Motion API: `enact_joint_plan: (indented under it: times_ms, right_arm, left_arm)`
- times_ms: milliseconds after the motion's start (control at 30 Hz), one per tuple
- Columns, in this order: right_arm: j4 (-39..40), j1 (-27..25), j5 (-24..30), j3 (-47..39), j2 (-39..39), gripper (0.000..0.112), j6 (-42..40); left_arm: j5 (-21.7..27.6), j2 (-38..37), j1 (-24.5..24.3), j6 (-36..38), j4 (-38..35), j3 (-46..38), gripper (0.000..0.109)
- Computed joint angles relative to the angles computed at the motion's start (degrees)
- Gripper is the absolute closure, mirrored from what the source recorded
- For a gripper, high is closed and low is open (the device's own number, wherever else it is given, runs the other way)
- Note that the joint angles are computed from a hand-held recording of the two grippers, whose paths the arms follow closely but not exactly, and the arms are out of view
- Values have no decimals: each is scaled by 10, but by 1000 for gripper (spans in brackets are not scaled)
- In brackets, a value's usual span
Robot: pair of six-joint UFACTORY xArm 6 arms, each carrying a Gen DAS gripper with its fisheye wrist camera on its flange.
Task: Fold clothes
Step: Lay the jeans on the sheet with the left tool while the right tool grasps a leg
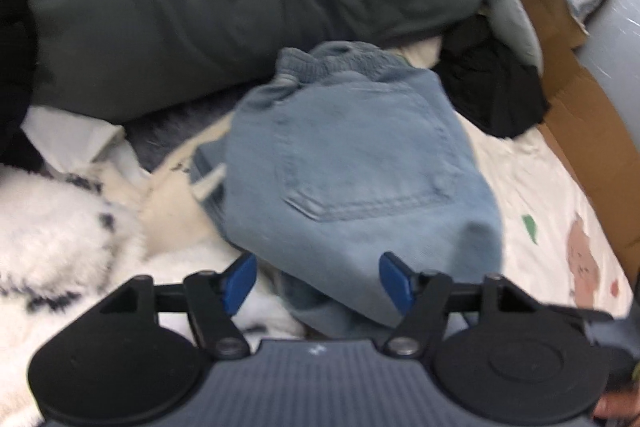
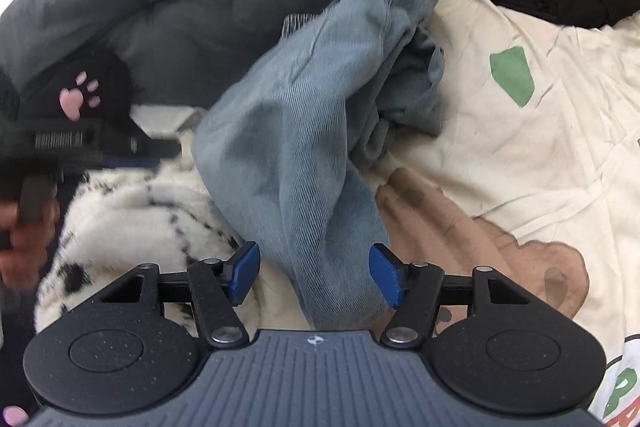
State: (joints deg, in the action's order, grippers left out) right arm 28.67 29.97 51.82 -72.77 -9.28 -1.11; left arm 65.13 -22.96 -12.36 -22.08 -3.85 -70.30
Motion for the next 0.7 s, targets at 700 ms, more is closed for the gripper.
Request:
enact_joint_plan:
  times_ms: [700]
  right_arm:
    - [1, 44, -126, 102, 11, 49, 9]
  left_arm:
    - [-52, 18, 42, 7, -53, 39, 36]
